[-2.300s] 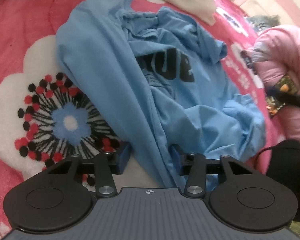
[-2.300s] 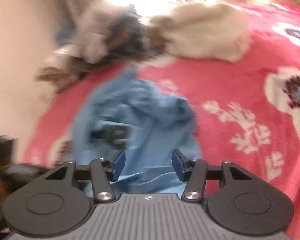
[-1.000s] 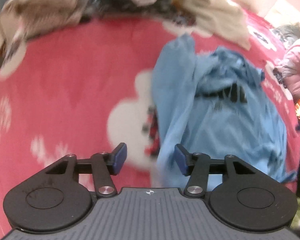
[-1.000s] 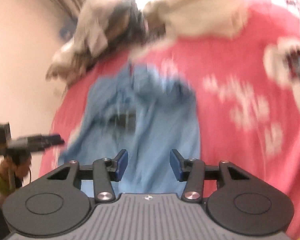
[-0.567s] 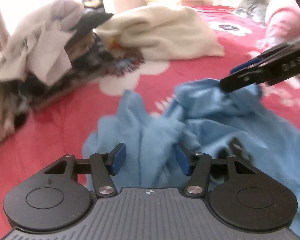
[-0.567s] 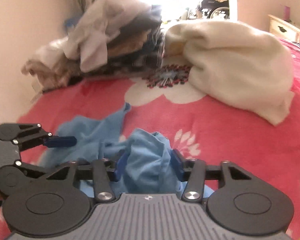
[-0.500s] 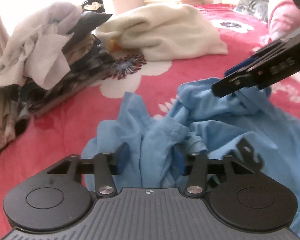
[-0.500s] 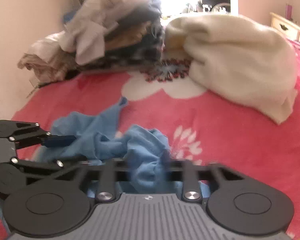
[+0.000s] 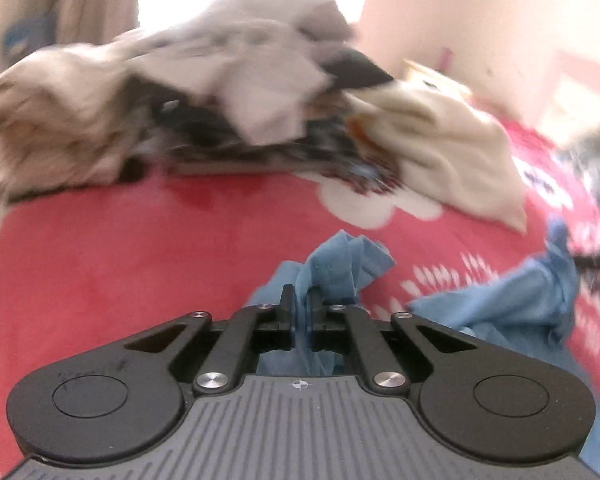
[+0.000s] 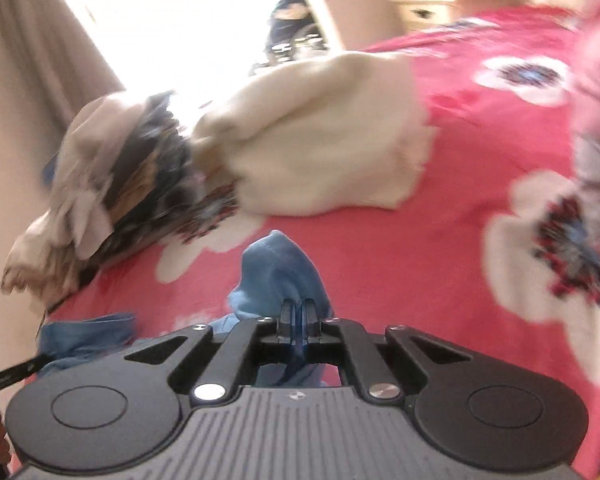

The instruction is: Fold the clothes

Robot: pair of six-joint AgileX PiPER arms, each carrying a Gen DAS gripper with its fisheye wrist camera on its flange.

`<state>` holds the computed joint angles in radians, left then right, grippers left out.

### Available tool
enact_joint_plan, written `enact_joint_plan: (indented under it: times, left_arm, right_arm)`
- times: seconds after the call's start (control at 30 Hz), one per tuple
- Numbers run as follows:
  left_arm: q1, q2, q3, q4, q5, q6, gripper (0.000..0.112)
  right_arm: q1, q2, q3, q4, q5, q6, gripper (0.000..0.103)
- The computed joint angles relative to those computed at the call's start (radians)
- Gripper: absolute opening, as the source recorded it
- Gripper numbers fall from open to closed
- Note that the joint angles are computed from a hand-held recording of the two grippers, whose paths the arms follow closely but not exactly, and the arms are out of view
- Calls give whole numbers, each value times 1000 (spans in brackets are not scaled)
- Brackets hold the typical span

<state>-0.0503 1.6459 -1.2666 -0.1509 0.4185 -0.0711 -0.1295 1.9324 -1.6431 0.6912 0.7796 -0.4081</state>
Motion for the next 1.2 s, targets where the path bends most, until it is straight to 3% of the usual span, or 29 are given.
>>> enact_joint_plan:
  times: [0.27, 0.43, 0.53, 0.63, 0.7, 0.73, 0.83, 0.93, 1.03, 1.2]
  left_arm:
    - [127, -116, 92, 311, 76, -460, 3]
    - [192, -206, 193, 402, 133, -599, 3]
    - [180, -248, 253, 555, 152, -710, 3]
    - [213, -252, 268, 467, 190, -550, 6]
    - [228, -244, 256, 395, 252, -440, 8]
    - [232, -245, 251, 375, 281, -401, 14]
    - [219, -311, 260, 392, 337, -341, 31]
    - [207, -375, 246, 436, 371, -317, 34]
    - [202, -380, 207, 389, 312, -241, 43]
    - [178, -170, 51, 93, 191, 130, 49]
  right_arm:
    - [-88, -72, 137, 29, -36, 30, 3]
    - [-128, -103, 178, -4, -37, 66, 3]
    - [-139, -100, 168, -72, -11, 115, 3]
    - [-149, -74, 117, -114, 98, 117, 10]
    - [-149, -96, 113, -155, 130, 85, 32]
    - [-145, -122, 125, -184, 124, 67, 37]
    - [-127, -215, 170, -256, 78, 7, 40]
    - [-126, -259, 169, -169, 74, -115, 42]
    - [-111, -214, 106, 13, 147, -278, 43]
    - [8, -15, -101, 109, 277, -378, 48]
